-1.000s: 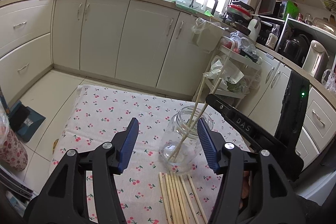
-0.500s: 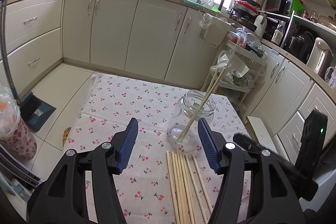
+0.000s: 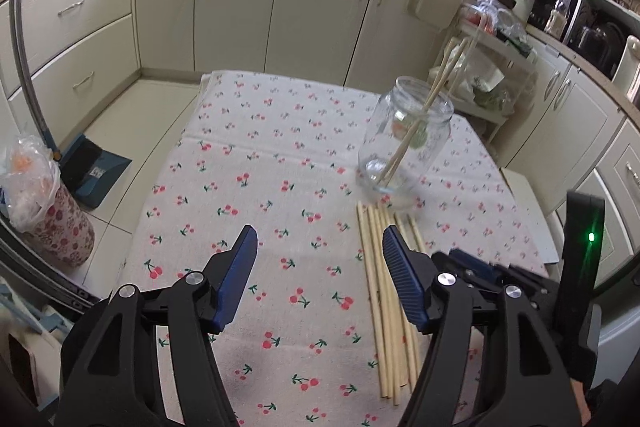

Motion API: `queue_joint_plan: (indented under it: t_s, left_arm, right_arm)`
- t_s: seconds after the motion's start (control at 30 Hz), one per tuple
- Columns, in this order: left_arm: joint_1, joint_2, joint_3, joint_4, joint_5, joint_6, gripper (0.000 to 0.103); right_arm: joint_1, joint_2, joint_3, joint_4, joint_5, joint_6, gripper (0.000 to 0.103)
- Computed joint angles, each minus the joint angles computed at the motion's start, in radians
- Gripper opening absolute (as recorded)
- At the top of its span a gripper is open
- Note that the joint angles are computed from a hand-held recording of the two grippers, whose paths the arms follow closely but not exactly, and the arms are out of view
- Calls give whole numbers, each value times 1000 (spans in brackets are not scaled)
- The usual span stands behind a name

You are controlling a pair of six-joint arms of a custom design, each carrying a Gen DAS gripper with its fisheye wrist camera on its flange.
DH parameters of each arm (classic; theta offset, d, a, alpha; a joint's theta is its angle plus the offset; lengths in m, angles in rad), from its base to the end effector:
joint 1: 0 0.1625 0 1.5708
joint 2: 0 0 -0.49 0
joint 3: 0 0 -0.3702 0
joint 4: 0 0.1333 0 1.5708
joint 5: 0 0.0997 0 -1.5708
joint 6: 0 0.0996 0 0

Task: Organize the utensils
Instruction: 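Lower the right gripper's chopstick into the glass jar and release, then grasp a chopstick with the right gripper while the left gripper grasps another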

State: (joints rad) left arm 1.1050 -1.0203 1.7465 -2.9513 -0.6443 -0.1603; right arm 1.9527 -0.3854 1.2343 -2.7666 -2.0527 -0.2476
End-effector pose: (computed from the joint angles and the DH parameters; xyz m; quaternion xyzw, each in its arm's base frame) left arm -0.1011 -0.6752 0.3475 -0.0130 0.8591 -0.4038 0.3141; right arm 0.3874 -0.7307 0.0197 0.2570 -0.9223 0.1830 0.2233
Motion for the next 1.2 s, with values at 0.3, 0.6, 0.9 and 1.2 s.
queue_joint_plan:
  t_s: [0.3,0.6,0.9,1.2]
  left_arm:
    - [55,109,-141,144,-26,0,62]
    - [84,196,-274,314,30,-38,62]
    - [86,225,-310,317,37,82,15]
    - [116,211,-386,465,-74,70,12]
  right_arm:
    - [4,30,-39,27,-92,-106,12]
    - [-17,-3,-17,50,-44,-93,12]
    - [-28,-6,-33,81,-2,-119,12]
    - [-28,11,-80,136,-9,-89,17]
